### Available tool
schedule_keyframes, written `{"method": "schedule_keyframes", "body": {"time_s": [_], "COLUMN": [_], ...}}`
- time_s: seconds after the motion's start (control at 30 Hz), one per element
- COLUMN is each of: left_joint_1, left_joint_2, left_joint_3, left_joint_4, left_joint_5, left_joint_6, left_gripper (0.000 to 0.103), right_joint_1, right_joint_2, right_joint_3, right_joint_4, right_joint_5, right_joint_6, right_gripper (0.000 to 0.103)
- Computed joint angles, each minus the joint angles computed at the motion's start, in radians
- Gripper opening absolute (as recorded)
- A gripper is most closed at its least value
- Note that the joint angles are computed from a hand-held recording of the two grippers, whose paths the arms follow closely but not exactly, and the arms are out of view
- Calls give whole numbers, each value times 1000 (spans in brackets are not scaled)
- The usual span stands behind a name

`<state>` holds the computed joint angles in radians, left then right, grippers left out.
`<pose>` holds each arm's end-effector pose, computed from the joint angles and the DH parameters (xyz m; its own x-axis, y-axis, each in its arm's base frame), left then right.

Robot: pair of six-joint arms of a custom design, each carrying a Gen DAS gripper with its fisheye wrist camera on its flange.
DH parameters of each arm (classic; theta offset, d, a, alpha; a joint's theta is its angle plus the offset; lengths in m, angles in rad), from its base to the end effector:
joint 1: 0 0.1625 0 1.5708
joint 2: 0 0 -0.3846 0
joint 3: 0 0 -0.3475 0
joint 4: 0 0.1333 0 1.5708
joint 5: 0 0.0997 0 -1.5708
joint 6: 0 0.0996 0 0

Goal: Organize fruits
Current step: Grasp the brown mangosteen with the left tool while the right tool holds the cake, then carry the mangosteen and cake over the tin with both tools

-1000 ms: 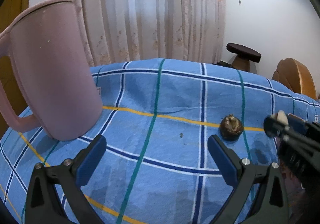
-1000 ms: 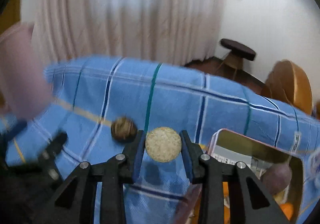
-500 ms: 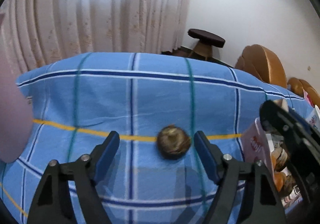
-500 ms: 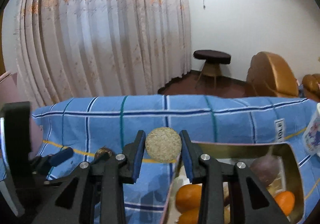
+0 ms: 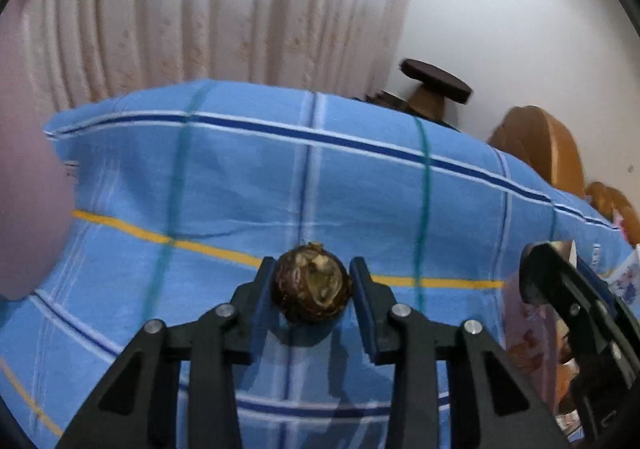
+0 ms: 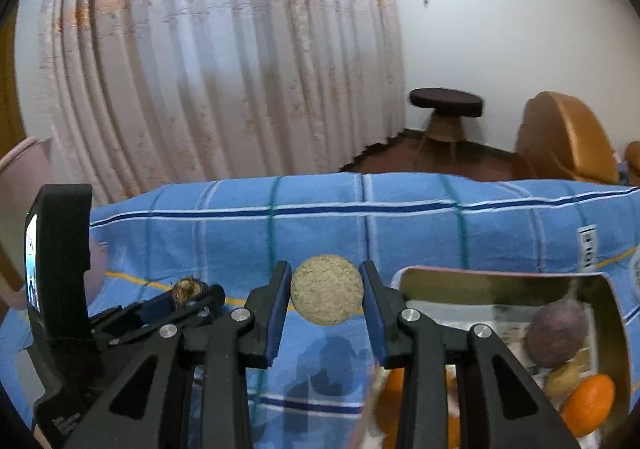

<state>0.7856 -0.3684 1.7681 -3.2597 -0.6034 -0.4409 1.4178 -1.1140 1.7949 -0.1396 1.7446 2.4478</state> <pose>-0.2222 -0.5268 -0.0672 -0.8023 -0.0767 -0.5920 0.3707 0.7134 -0.5947 0.0427 -0.4845 0.1529 -0.7812 -0.0976 0.6166 -0.5477 0.5812 -0.6019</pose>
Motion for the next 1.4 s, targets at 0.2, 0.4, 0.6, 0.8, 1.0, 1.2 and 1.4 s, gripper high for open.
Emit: {"method": "schedule_keyframes", "body": {"time_s": [0.2, 0.4, 0.6, 0.8, 1.0, 1.2, 1.4], "left_joint_1": [-46, -85, -149, -181, -217, -245, -261], "left_joint_2": [-41, -73, -46, -29, -18, -8, 4], "left_joint_3": [117, 216, 267, 279, 287, 285, 275], "left_joint_4": [18, 16, -16, -49, -26, -1, 10], "left_joint_5": [175, 230, 272, 265, 254, 232, 222], "left_joint_6": [-112, -217, -251, -237, -263, -286, -294], "left_gripper": [39, 39, 39, 39, 39, 39, 39], "right_joint_1": [-27, -23, -58, -106, -143, -183, -232], "right_joint_2": [37, 25, -91, -154, -212, -267, -320], "right_joint_3": [-26, 67, 243, 299, 334, 373, 398], "right_joint_4": [127, 67, -78, -75, -66, -47, -3], "right_joint_5": [-108, -91, -126, -150, -184, -239, -319], "right_joint_6": [13, -71, -168, -203, -239, -274, -308], "right_gripper": [37, 37, 37, 37, 37, 37, 37]}}
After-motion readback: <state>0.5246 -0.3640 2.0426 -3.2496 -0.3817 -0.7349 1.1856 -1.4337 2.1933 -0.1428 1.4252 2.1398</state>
